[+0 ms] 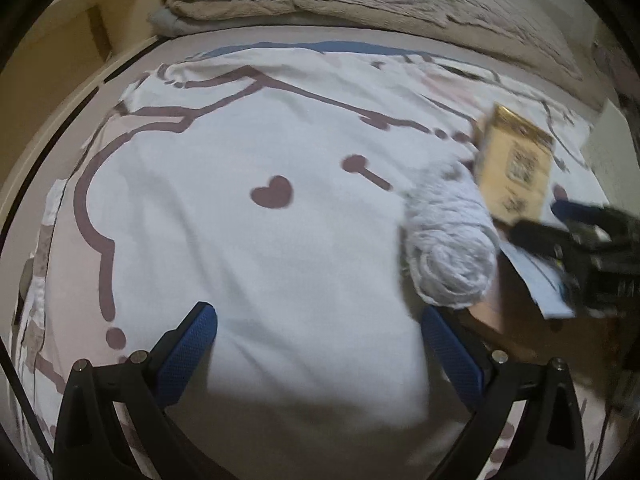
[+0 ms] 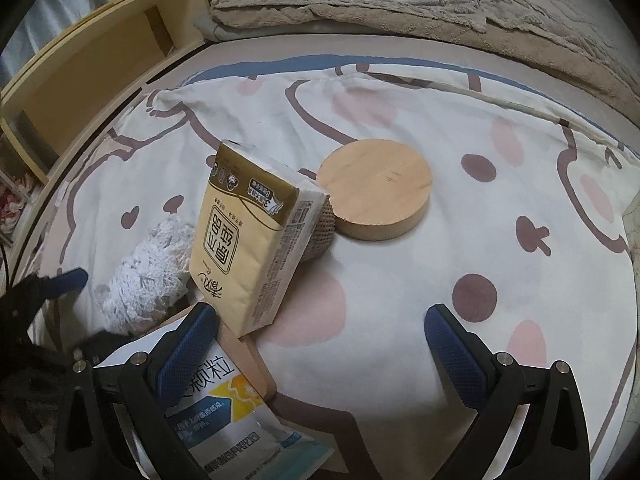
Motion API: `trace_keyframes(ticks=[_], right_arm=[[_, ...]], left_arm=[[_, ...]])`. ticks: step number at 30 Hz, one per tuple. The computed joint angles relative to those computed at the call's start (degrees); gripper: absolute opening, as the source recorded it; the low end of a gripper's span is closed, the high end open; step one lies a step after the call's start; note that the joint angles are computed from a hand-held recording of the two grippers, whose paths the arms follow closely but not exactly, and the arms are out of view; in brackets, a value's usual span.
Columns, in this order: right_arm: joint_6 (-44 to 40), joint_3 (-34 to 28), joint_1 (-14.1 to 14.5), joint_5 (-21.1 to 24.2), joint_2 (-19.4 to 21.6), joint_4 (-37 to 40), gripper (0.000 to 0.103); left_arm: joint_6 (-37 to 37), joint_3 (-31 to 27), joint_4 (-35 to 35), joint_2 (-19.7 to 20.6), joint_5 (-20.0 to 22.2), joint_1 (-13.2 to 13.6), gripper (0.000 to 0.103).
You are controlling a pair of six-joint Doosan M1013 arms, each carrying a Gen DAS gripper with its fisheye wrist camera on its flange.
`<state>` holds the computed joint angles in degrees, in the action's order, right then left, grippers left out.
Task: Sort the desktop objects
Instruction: 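Lower both tools toward the wooden coaster and medicine sachet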
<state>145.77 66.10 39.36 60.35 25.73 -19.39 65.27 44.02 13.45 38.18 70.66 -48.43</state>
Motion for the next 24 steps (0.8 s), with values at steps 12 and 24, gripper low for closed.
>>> trace_keyframes(ticks=[12, 24], right_arm=[[-2.27, 2.89, 0.28, -1.91, -1.93, 1.39, 0.103], [-15.58, 1.31, 4.33, 1.31, -0.94, 3.16, 0.103]], left_arm=[[2.87, -1.75, -1.23, 1.17, 0.21, -0.63, 0.102], [1.81, -0.34, -3.63, -0.18, 0.25, -0.62, 0.102]])
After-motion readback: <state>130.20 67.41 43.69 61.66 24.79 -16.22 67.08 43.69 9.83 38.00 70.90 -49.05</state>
